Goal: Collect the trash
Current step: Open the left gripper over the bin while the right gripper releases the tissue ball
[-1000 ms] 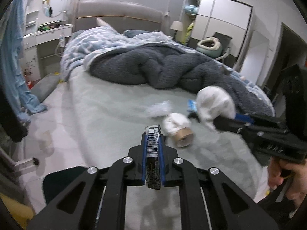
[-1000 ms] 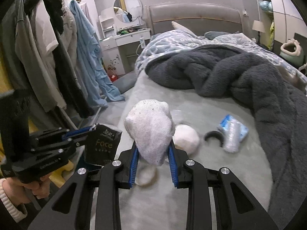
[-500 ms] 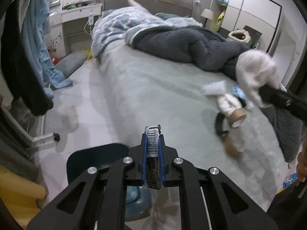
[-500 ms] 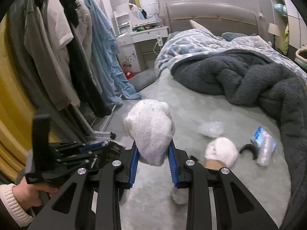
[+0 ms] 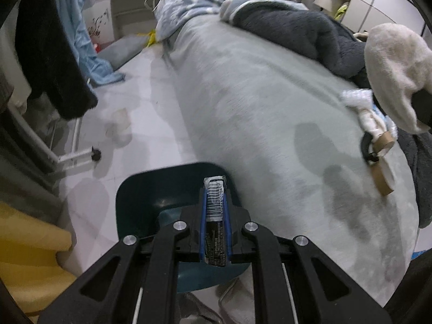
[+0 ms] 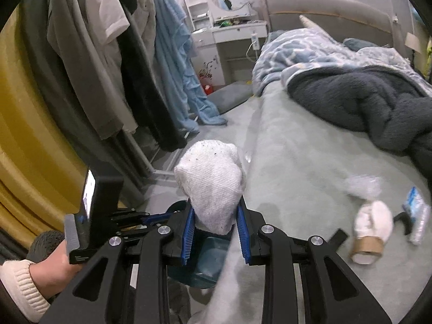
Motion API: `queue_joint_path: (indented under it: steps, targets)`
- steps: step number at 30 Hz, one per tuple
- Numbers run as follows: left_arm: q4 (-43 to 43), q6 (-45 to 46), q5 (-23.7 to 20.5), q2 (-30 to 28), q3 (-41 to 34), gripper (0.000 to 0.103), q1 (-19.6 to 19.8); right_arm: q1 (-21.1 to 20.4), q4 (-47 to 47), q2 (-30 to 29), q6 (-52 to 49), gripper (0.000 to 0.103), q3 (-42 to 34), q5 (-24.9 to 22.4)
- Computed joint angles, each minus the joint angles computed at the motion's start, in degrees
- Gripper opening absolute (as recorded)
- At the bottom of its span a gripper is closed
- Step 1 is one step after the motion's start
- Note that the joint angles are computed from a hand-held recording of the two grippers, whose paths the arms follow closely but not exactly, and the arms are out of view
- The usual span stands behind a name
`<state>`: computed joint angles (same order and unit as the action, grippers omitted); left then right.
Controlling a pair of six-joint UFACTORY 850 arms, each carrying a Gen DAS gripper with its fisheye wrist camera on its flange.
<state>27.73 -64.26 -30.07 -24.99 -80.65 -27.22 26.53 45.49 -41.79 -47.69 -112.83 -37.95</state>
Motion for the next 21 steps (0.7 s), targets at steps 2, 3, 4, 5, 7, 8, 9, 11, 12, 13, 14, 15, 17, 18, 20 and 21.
queue_joint_path:
  steps: [2,3,4,5,7,8,9,11,12,13,14,15,17,18,20,21]
  targets:
    - [-2.4,1.4,0.1,0.3,1.0,0.013,0.7,0.4,-0.6,-1.1,1.2,0.029,-1.5,-1.2]
    - [-4.5,2.7,0.0,0.5,1.7,0.013,1.3,0.7,-0.9,-1.7,2.0,0.029,-2.2,-1.7]
    - [-5.8,3.4,0.0,0.5,2.0,0.013,1.6,0.9,-1.2,-2.2,2.7,0.029,-3.0,-2.2]
    - [-7.5,4.3,0.1,0.7,2.6,0.013,2.1,1.2,-1.7,-2.9,3.6,0.029,-3.9,-2.8]
    - [-10.2,6.0,-0.1,0.5,2.9,0.013,2.7,1.6,-2.9,-4.2,5.3,0.029,-5.6,-4.0]
    - [-11.5,7.0,-0.4,0.3,2.9,0.013,2.9,1.9,-3.7,-4.9,6.2,0.029,-6.6,-4.5]
    - [-12.6,7.9,-0.8,0.0,2.8,0.013,3.1,2.2,-4.6,-5.7,7.2,0.029,-7.5,-5.2]
    - [-14.2,9.8,-1.6,-0.5,2.8,0.013,3.3,2.7,-6.0,-7.0,8.8,0.029,-9.1,-6.4]
    - [-15.3,11.0,-2.0,-0.8,2.8,0.013,3.5,2.9,-6.9,-7.9,9.7,0.029,-10.2,-7.2]
    - [-16.7,12.3,-2.4,-1.0,2.8,0.014,3.7,3.2,-7.7,-8.6,10.5,0.029,-11.0,-7.7]
    - [-17.6,12.9,-2.6,-1.2,2.8,0.014,3.8,3.4,-8.4,-9.4,11.3,0.029,-11.9,-8.4]
    - [-19.3,14.3,-3.1,-1.4,3.1,0.015,4.1,3.6,-9.2,-10.1,12.0,0.029,-12.8,-9.1]
    - [-21.1,15.5,-3.5,-1.5,3.8,0.015,4.6,4.2,-10.7,-11.6,13.5,0.029,-14.5,-10.4]
    - [-21.5,15.6,-3.6,-1.5,3.9,0.015,4.8,4.5,-11.6,-12.4,14.2,0.029,-15.3,-11.1]
    - [-21.9,15.6,-3.3,-1.0,4.6,0.015,5.0,5.0,-13.0,-13.2,15.0,0.029,-16.0,-11.7]
    - [-21.7,15.4,-3.2,-0.8,4.6,0.016,5.0,5.3,-13.7,-13.7,15.4,0.029,-16.3,-12.0]
